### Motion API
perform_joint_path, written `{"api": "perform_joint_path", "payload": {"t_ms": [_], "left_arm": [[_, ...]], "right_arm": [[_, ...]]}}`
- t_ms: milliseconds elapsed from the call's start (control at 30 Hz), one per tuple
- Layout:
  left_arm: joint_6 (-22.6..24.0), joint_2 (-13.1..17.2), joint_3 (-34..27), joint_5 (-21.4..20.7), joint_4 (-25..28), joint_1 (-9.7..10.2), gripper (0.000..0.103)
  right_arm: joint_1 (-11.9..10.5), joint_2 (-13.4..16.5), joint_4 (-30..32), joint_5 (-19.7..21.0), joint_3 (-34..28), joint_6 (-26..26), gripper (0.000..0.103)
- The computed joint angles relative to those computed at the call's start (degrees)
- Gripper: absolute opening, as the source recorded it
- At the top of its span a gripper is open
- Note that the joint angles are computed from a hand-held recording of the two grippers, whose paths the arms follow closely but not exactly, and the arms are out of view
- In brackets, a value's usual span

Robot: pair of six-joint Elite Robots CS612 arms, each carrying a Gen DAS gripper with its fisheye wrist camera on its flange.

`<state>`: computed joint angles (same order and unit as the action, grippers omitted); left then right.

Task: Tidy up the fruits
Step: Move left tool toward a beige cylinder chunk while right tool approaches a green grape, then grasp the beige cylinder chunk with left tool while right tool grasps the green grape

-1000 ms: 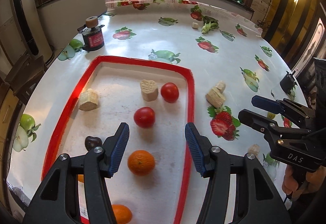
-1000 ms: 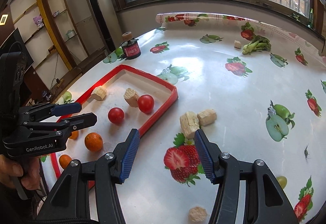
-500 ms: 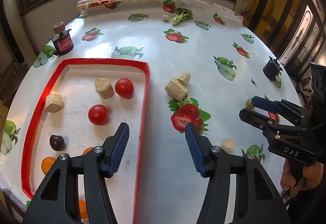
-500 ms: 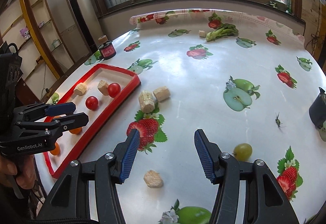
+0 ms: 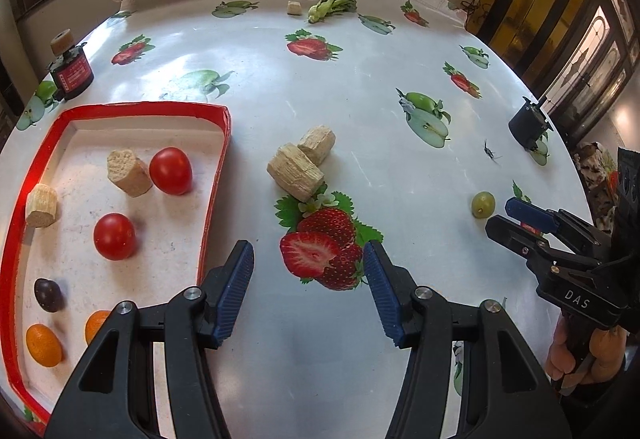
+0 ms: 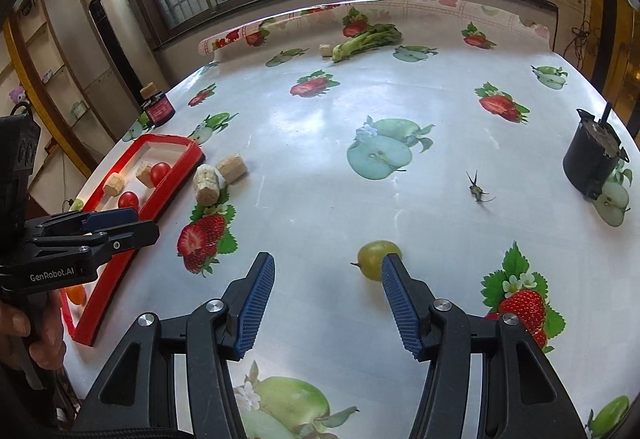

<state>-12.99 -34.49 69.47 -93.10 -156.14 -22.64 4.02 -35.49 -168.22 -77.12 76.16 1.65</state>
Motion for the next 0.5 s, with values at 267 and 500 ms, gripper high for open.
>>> {"api": "perform_joint_path", "payload": {"t_ms": [267, 500], "left_arm": [[-0.5, 2.1, -3.4, -0.6, 2.0, 0.2, 0.055], [0.3, 5.1, -8.8, 0.9, 5.8, 0.25, 0.055]], "right_arm": [[-0.3, 1.3, 2.0, -0.6, -1.6, 0.1, 0.057], [-0.4, 2.6, 2.8, -1.1, -3.3, 0.8, 0.052]]}}
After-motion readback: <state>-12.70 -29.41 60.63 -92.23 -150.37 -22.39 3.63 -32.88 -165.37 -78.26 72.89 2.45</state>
